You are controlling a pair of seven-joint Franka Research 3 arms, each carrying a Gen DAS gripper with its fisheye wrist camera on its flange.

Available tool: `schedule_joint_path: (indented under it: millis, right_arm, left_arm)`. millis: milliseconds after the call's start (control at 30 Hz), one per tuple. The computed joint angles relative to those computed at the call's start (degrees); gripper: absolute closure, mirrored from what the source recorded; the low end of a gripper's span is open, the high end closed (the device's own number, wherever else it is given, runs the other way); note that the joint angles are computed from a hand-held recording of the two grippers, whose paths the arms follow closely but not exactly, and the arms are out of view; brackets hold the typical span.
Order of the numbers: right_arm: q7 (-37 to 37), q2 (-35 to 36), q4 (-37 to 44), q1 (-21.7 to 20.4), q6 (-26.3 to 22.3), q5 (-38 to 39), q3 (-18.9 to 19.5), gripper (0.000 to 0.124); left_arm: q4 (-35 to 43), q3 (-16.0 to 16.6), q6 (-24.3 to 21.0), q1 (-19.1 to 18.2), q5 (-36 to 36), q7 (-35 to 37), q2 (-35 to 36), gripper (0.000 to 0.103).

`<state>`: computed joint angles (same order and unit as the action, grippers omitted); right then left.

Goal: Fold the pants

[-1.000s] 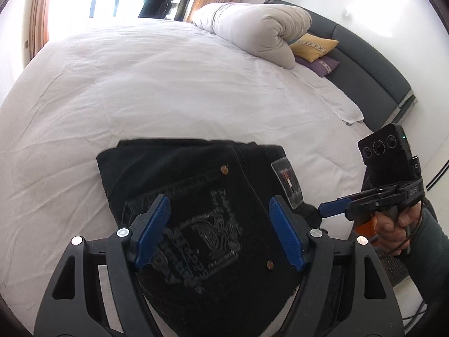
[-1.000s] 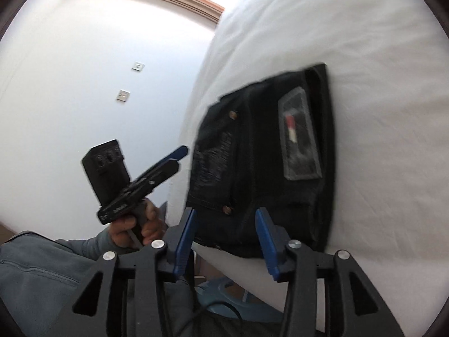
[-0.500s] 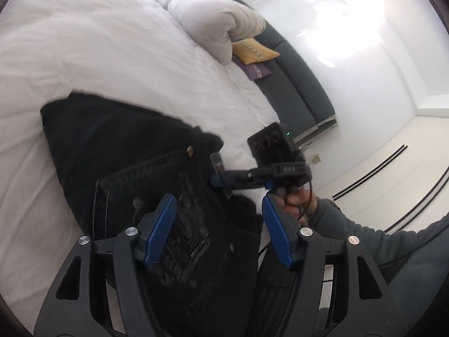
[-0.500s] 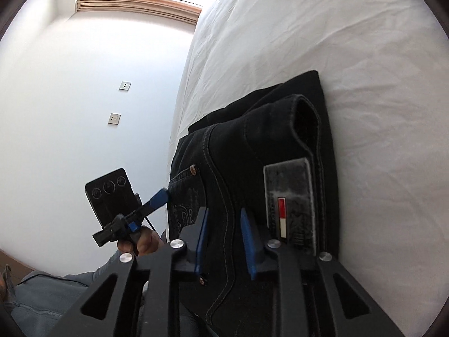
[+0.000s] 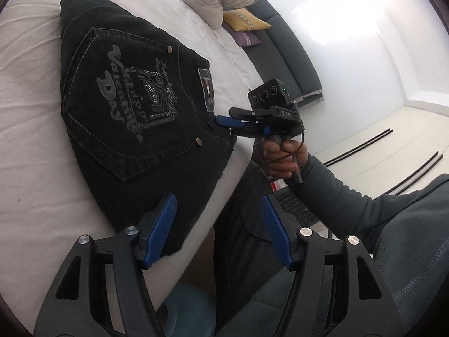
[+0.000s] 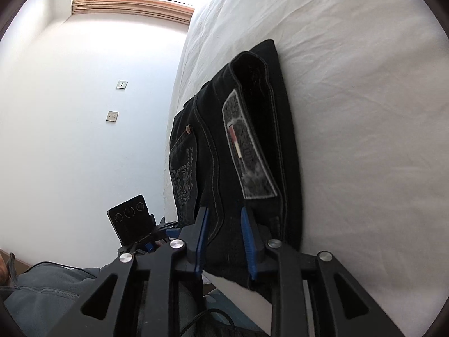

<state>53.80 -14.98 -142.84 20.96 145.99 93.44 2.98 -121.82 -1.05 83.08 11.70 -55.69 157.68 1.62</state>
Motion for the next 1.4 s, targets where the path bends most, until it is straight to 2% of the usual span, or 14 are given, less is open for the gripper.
schedule_joint_path:
  millis: [100, 167, 267, 367, 467, 533, 600, 633, 667, 767, 833, 1033, 1200, 1400]
  right_arm:
    - [1.9, -3.9, -1.7, -0.1, 4.1, -2.6, 0.7, 0.075]
    - [3.8, -4.4, -1.6, -0.2, 6.9, -4.8, 0.7, 0.073]
    - [6.3, -1.4, 1.0, -0.3, 8.4, -8.3, 0.0, 0.072]
    - [9.0, 3.9, 5.3, -0.8, 7.1, -12.0, -0.7, 0.072]
    - [14.3, 8.7, 8.7, -1.8, 5.2, -17.9, -0.6, 0.072]
    - [14.9, 10.0, 10.0, -2.2, 4.8, -18.5, -0.3, 0.072]
    - [17.8, 10.4, 10.7, -2.3, 5.6, -23.3, 0.5, 0.072]
    - [19.0, 10.2, 10.5, -2.3, 5.9, -25.3, 0.8, 0.072]
    - [20.4, 10.1, 10.5, -2.3, 6.2, -27.1, 1.0, 0.072]
    - [27.7, 10.7, 11.4, -2.3, 7.2, -35.1, 1.7, 0.080]
    - [34.4, 11.1, 12.3, -2.2, 7.7, -44.0, 2.4, 0.088]
    - [51.7, 9.5, 12.7, -2.3, 7.6, -68.4, 4.2, 0.102]
    - [59.6, 8.1, 13.3, -2.0, 8.1, -78.4, 5.0, 0.106]
    - [63.1, 8.8, 16.9, -2.0, 8.2, -85.8, 5.4, 0.107]
  left_arm:
    - [1.3, 0.6, -2.3, 0.6, 2.7, 1.0, -1.0, 0.041]
    - [1.1, 1.3, 0.0, 1.2, 2.2, 0.8, -1.8, 0.040]
    - [2.4, 1.3, 7.3, 1.2, -1.8, -4.0, -1.0, 0.038]
    - [4.3, 0.0, 15.2, 0.0, -3.6, -8.0, 0.6, 0.037]
    - [5.6, -2.0, 21.9, -2.1, 0.3, -13.5, 2.5, 0.037]
    - [5.7, -3.1, 25.1, -3.4, 3.4, -16.4, 3.1, 0.037]
    - [4.0, -4.0, 28.2, -4.4, 4.5, -16.3, 2.0, 0.039]
    - [3.6, -4.4, 29.7, -5.2, 5.9, -17.0, 1.5, 0.041]
    - [3.1, -4.8, 30.9, -6.0, 6.8, -17.7, 0.8, 0.054]
    - [3.7, -6.2, 35.0, -8.9, 9.3, -22.8, 1.2, 0.061]
    - [2.6, -6.8, 37.7, -10.4, 10.6, -24.7, 0.2, 0.066]
    - [1.2, -6.9, 41.9, -13.6, 12.4, -26.9, -2.8, 0.082]
    - [1.7, -5.7, 41.5, -14.5, 10.7, -26.6, -4.4, 0.086]
    - [4.2, -5.0, 43.7, -15.0, 10.2, -25.6, -5.0, 0.086]
